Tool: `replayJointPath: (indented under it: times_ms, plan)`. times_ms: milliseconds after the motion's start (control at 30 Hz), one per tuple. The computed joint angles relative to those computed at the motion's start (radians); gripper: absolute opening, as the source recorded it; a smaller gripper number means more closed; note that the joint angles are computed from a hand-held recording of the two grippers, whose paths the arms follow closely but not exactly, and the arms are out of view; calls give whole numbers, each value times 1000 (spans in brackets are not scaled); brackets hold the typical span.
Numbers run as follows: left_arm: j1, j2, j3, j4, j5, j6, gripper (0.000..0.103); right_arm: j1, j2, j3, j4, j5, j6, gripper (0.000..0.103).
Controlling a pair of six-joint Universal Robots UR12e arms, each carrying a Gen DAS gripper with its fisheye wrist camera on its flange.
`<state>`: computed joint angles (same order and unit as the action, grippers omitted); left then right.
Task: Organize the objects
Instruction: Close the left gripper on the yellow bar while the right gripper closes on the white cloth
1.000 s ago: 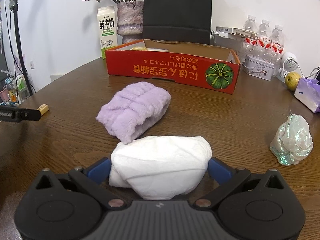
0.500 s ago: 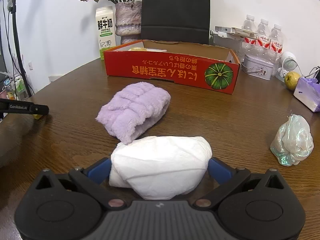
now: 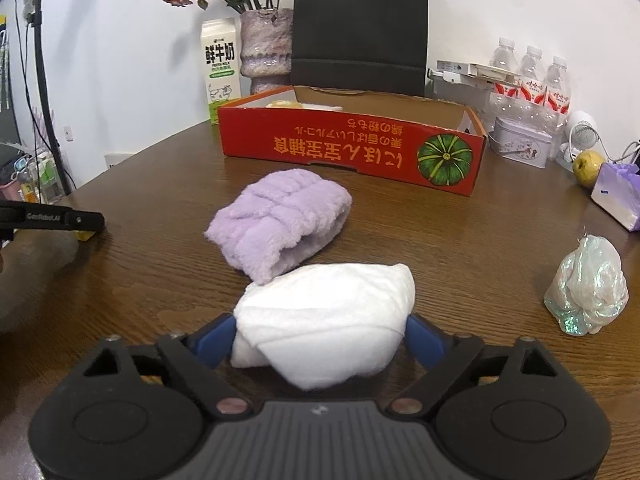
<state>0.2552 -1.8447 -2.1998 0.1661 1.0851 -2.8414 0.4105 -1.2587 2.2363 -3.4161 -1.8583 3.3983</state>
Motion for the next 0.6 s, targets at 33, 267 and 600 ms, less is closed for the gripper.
replayJointPath:
  times_ms: [33,267,600]
  plan:
    - [0,0,-1,2,0,1,22,3,0,2,-8,-5,0,78]
    - [0,8,-19,20,-13,13,22,17,0,12,-43,-41,8,70]
    - [2,25,-52,53,-51,10,22,31,-6,30,-104,-82,6,69]
